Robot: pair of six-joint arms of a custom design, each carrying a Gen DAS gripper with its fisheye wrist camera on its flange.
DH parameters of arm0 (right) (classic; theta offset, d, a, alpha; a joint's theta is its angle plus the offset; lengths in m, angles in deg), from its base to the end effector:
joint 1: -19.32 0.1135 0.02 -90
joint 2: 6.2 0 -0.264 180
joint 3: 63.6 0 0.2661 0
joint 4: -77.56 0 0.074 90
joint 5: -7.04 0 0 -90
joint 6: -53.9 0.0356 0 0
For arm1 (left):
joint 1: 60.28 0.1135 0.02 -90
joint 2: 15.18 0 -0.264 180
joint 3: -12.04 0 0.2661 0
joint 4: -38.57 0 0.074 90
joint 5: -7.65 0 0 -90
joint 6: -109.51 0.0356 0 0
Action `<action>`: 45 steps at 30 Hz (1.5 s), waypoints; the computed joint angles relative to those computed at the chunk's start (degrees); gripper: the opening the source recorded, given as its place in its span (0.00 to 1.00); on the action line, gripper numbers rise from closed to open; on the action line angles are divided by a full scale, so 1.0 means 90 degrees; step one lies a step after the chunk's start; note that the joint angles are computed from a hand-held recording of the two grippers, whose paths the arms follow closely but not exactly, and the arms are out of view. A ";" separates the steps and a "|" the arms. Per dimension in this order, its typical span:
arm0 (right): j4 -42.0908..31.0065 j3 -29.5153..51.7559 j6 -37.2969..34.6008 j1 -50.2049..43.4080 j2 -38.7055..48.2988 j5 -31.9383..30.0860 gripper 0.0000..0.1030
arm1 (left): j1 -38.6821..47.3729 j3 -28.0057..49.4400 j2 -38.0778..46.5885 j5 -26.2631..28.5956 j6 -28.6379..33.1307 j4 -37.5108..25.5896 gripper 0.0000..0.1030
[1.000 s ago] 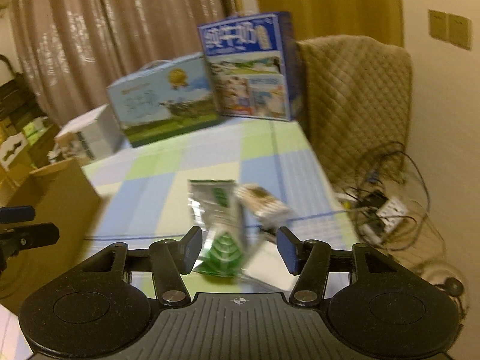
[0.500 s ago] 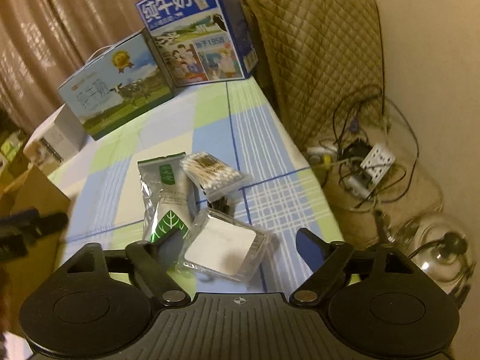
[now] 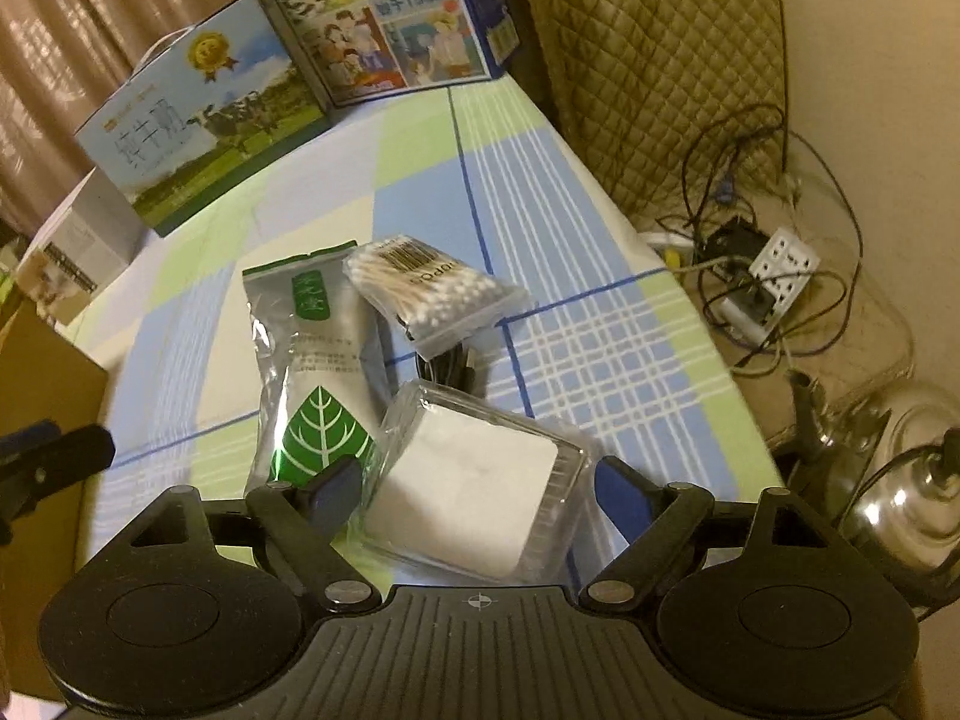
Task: Organize objects
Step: 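Grasp the clear cotton-pad container with the right tool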
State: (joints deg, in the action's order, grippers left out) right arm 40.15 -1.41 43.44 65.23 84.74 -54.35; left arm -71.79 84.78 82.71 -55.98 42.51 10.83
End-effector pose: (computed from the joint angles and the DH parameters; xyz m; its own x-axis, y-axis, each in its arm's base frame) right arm 0.2211 0.2037 0.1532 -0.6032 0.6181 -0.5041 0.5358 0.7822 0.3180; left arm 0.3506 -0.0875 0.1775 -0.5469 0.4686 -0.6938 0.7116 0.6967 -0.0903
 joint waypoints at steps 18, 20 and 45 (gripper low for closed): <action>-0.0716 0.1074 -0.0782 0.0112 0.0806 0.0006 0.65 | 0.0220 0.0478 0.0402 0.0208 -0.0045 -0.0456 0.99; -0.0467 0.1167 -0.1314 0.0178 0.0889 -0.0102 0.65 | 0.0258 0.0526 0.0441 0.0214 -0.0052 -0.0480 0.99; -0.1265 0.0316 -0.0226 0.0272 -0.0684 0.0330 0.64 | -0.0111 0.0389 0.0445 0.0492 0.0762 -0.0799 0.84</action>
